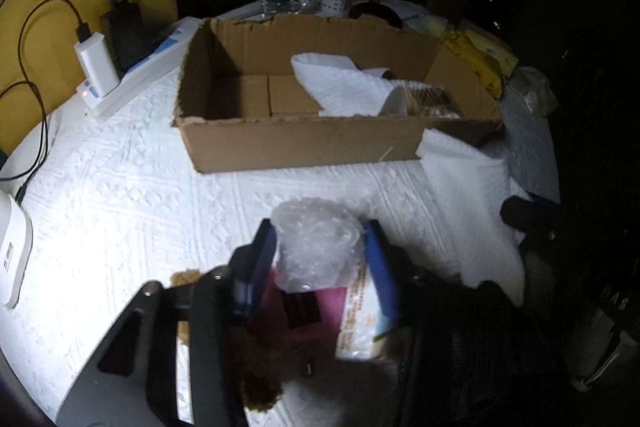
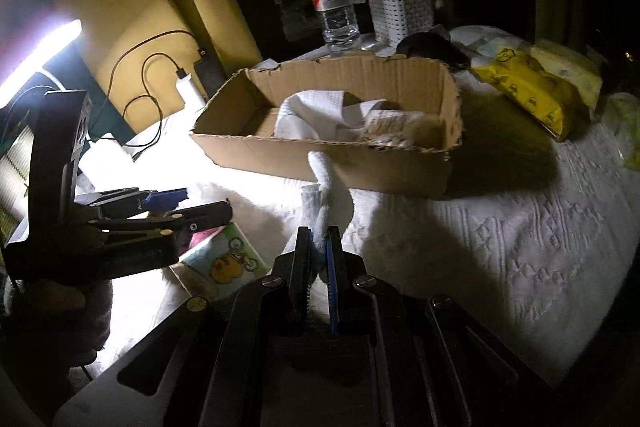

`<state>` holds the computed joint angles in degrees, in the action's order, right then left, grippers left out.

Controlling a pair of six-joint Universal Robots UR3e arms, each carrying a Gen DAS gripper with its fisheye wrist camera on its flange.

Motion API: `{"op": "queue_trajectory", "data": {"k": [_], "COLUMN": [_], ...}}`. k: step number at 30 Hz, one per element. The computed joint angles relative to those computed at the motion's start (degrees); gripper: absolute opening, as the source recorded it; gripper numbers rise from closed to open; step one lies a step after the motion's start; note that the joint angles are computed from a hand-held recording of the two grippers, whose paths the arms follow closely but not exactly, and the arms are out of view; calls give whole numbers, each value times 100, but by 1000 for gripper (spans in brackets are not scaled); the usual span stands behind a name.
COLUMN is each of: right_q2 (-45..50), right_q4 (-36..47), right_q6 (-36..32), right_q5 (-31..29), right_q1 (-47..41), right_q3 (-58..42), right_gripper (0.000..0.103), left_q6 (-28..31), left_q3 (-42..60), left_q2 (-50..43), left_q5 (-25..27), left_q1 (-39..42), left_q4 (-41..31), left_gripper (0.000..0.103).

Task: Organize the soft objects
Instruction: 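Carry the cloth with the right tool while the left tool carries the plastic bag to the box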

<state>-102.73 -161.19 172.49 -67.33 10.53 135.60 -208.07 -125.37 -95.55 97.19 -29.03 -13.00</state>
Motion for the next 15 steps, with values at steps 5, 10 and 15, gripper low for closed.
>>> {"op": "queue_trajectory", "data": {"k": [5, 10, 15], "right_q2": [-192, -399, -613], "right_q4": [84, 234, 447], "right_q6": [-81, -109, -132], "right_q5": [131, 170, 241], "right_q1": [-203, -307, -415], "right_q3": [69, 71, 29], "right_gripper": [7, 7, 7], "left_q6": [25, -50, -59], "left_q3": [4, -42, 43], "left_q2": [-10, 295, 530], "left_q5": [31, 193, 553], "left_q1": [-71, -185, -383], "left_q4": [88, 40, -140], "left_gripper": [37, 37, 37]}}
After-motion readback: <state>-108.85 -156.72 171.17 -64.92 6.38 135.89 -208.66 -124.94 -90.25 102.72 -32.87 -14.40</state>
